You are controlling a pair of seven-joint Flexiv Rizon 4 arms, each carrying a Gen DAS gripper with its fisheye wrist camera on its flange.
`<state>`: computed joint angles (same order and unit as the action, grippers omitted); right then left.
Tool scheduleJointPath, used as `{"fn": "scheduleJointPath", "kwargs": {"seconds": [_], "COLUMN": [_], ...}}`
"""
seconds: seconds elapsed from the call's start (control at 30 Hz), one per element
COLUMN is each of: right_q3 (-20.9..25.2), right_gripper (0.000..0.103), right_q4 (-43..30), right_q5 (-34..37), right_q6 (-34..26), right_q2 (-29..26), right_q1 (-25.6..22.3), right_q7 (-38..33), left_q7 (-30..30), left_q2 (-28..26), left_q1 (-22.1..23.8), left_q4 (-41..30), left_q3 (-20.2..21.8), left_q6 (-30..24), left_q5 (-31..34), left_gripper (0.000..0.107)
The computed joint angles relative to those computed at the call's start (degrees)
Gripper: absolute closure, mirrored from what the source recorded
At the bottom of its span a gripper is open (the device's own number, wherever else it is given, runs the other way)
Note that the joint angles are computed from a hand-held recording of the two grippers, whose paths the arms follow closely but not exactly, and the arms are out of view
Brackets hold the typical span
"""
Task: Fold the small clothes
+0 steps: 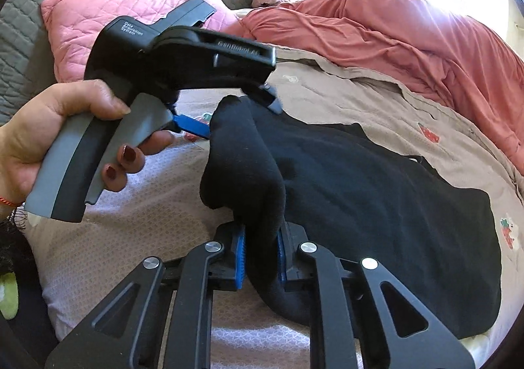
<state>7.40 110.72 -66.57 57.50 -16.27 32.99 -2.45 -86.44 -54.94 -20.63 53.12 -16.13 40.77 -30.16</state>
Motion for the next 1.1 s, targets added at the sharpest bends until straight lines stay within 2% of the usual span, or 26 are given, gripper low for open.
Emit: {"fn": "scheduleJointPath", "kwargs": {"seconds": [0.13,0.37,0.4,0.47,0.53,0.6,0.67,0.83,1.0,1.1], "right_q3": [0.07,-0.16,-0.18,-0.21,-0.21,-0.23,-0.27,-0.27,0.65,1.51], "right_gripper": [0.090,0.090,0.090,0.090,0.090,0.090,0.090,0.090,0.091,0.091], "right_q4": [0.02,0.16,0.22,0.30,0.37,0.58,0.92,2.41,4.95,6.86], "right_q5": [0.08,-1.10,-1.23,-1.55,-1.93,-2.48,-3.15,-6.69,-10.48,-11.72], "right_q6": [0.02,0.71,0.91,1.25,1.41,1.56,1.87,2.93,3.11,2.67], "right_q2": [-0.14,-0.03,0.02,0.12,0.23,0.46,0.83,2.53,5.44,7.82], "right_q1": [0.14,-0.04,-0.11,-0.21,-0.30,-0.40,-0.67,-1.73,-3.42,-4.83], "right_q7": [-0.04,0.82,1.07,1.59,1.73,2.19,2.81,6.94,12.07,14.38], "left_q7": [1.79,0.35,0.30,0.05,0.19,0.39,1.17,3.62,2.91,2.04], "left_q2": [-0.50,-1.83,-2.16,-2.71,-2.50,-1.89,-0.91,2.07,4.66,5.37], "left_q1": [1.33,-1.15,-1.49,-1.98,-2.57,-2.44,-2.28,-2.34,-3.59,-4.04], "left_q4": [1.40,-2.10,-2.88,-4.19,-4.22,-3.15,-1.70,2.44,6.16,6.82], "left_q3": [-3.82,-1.02,-0.92,-0.49,0.07,-0.38,-0.72,-1.64,-2.35,-2.75], "left_q6": [0.14,-2.14,-2.79,-4.00,-3.43,-2.28,-0.63,4.21,9.53,9.92], "left_q5": [-4.78,-2.00,-1.61,-0.84,0.16,-0.15,-0.33,-0.83,-1.42,-1.80], "left_gripper": [0.013,0.016,0.030,0.050,0.058,0.071,0.078,0.083,0.084,0.085]}}
